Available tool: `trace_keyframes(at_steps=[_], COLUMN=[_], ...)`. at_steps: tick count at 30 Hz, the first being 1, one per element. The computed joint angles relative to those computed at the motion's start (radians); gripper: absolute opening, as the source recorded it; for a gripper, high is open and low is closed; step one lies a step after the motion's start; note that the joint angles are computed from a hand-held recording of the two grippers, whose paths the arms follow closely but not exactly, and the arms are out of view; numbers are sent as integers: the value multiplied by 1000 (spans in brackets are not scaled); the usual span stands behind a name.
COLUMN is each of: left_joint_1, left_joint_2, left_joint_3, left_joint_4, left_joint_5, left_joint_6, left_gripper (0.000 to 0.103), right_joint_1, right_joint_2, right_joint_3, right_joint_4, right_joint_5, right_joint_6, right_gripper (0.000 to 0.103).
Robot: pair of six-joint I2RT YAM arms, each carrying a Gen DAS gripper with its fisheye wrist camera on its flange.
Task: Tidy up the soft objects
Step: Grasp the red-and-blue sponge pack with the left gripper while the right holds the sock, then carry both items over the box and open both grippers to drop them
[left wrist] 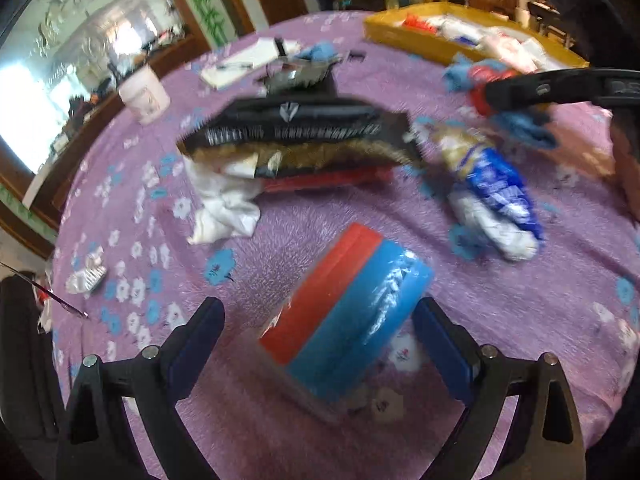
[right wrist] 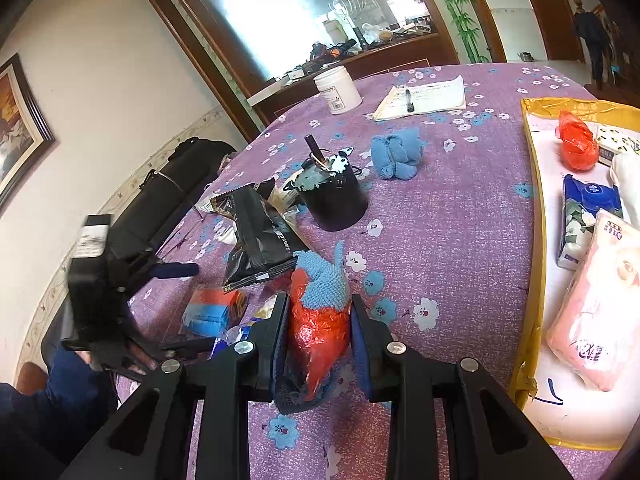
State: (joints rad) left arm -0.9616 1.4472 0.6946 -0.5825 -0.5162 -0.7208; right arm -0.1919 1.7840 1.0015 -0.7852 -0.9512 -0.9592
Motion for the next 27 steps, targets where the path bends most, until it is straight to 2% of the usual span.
trace_keyframes(at_steps=[1, 2, 3, 7, 12, 15, 18, 23, 27], left_joint_1=[12, 19, 16, -37, -128, -131, -101, -107, -104], left_joint_2=[-15, -26, -23, 18, -46, -45, 20, 167, 214], left_joint_3=[-8, -10, -5, 32, 54, 104, 181, 343, 401], left_joint_4=[11, 12, -1, -70, -41, 15, 76, 101, 133], left_joint_5=[16, 28, 16, -33, -103, -137, -148, -183, -172], left_joint_6=[-6, -21, -49, -214, -306, -290, -243, -197, -162], left_gripper=[77, 52, 50, 47, 42, 42, 42, 42, 42], right_joint_1=[-1, 0, 0, -1, -5, -12, -24, -52, -94], right_joint_2=[1, 2, 4, 0, -5, -15, -23, -30, -25], right_joint_3=[0, 1, 1, -1, -7, -17, -23, -22, -12], right_joint_4=[0, 1, 1, 2, 12, 31, 54, 86, 124], right_joint_5=[0, 1, 1, -5, -9, -15, -27, -58, -100], right_joint_6=[1, 4, 3, 0, 3, 16, 39, 84, 154], right_gripper=[31, 31, 31, 31, 31, 31, 31, 31, 31])
